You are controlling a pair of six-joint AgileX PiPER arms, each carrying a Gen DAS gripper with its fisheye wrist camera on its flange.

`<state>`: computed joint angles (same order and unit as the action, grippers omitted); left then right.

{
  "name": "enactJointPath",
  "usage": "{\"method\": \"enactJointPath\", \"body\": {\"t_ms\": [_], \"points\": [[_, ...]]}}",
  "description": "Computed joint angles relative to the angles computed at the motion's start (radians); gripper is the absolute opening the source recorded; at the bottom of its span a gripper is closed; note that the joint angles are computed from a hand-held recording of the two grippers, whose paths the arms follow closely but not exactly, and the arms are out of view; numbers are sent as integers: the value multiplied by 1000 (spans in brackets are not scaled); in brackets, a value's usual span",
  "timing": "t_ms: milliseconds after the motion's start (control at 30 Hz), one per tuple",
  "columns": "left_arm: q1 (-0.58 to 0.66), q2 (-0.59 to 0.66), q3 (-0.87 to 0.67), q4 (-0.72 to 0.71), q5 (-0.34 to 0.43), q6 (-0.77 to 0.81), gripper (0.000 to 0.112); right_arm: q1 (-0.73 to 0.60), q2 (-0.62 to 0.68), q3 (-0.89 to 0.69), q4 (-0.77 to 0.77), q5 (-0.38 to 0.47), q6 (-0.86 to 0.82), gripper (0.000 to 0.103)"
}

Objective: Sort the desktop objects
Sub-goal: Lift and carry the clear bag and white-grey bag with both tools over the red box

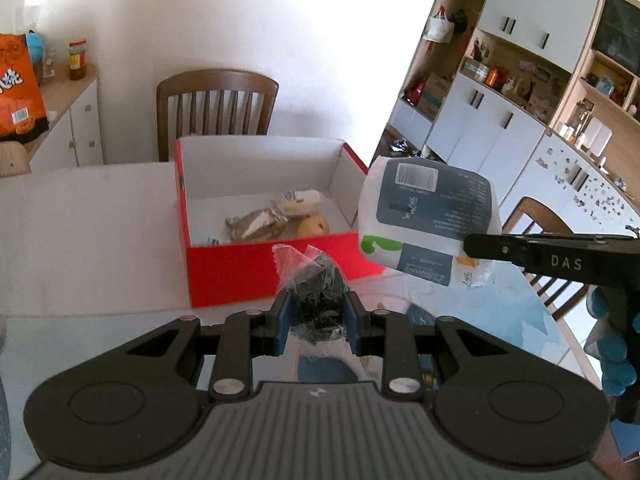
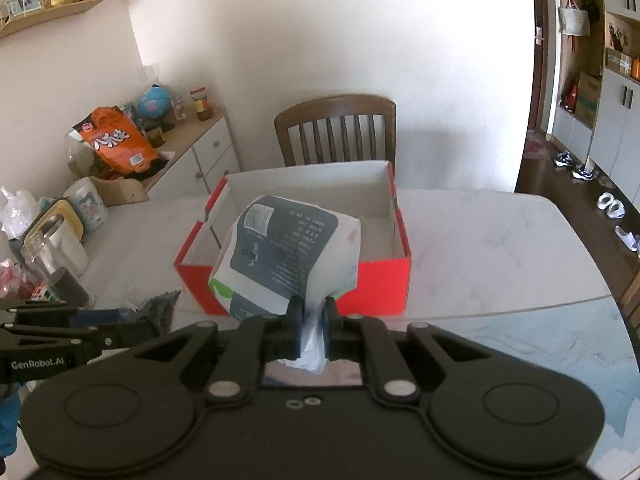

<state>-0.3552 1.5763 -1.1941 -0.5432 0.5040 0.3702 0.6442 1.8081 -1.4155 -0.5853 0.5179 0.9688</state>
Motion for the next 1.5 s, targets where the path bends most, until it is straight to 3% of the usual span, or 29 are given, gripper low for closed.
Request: {"method": "enactJointPath", "body": {"t_ms": [967,1500], "points": [[-18,316,-449,237,58,-251,27,-159,195,-282,260,-25,-354,8],[1,544,-788,297,217,-266,27,-204,354,-478,348,33,-473,8]]}}
